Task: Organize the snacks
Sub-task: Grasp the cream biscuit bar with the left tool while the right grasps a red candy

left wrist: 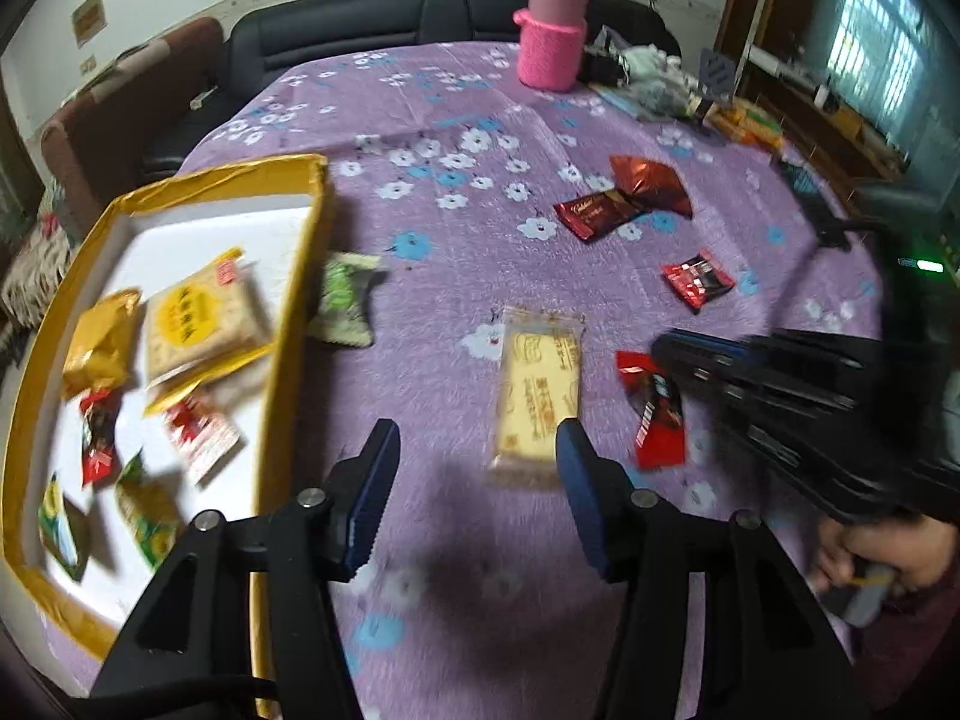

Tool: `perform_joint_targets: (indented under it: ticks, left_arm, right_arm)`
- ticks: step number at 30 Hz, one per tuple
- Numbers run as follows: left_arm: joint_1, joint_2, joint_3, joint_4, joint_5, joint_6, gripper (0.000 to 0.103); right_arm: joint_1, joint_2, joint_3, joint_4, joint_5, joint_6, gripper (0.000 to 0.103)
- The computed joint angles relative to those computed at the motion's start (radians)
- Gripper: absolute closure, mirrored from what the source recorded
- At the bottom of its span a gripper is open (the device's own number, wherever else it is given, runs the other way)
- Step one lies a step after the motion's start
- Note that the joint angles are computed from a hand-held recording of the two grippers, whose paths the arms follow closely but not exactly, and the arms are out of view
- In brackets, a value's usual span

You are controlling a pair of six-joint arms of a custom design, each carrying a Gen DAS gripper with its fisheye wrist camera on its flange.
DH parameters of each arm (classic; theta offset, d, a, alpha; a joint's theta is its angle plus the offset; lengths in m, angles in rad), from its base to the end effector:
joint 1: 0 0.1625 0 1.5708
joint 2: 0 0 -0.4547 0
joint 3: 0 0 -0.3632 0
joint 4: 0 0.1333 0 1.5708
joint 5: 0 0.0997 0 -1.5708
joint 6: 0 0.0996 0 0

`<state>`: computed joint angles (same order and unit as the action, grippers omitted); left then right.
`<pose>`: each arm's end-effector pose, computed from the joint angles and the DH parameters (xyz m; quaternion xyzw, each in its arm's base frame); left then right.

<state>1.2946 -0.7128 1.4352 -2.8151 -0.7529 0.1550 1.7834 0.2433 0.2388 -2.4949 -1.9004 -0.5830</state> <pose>-0.0028 -0.7651 0.2104 0.0894 0.8879 -0.2596 0.3691 0.2873 -0.8521 -0.1580 0.3397 -0.9012 0.1831 0.1971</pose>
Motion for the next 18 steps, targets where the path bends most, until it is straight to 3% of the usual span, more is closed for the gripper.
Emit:
perform_joint_targets:
  ticks: [2, 4, 6, 9, 18]
  left_arm:
    - [0.002, 0.042, -0.057, 0.025, 0.017, 0.020, 0.047]
    - [0.003, 0.080, -0.099, 0.023, 0.044, 0.055, 0.047]
    - [0.009, 0.111, -0.139, 0.036, 0.055, 0.089, 0.046]
    - [0.013, 0.118, -0.154, 0.024, 0.036, 0.122, 0.043]
    - [0.024, 0.083, -0.132, 0.073, -0.008, 0.083, 0.043]
  right_arm:
    - [-0.013, -0.051, 0.100, -0.046, 0.037, 0.016, 0.097]
    - [-0.020, -0.073, 0.137, -0.062, 0.047, 0.037, 0.082]
    - [-0.023, -0.100, 0.188, -0.087, 0.070, 0.051, 0.076]
    - [-0.025, -0.119, 0.218, -0.076, 0.096, 0.075, 0.073]
    - [-0.015, -0.127, 0.270, -0.102, 0.106, 0.024, 0.065]
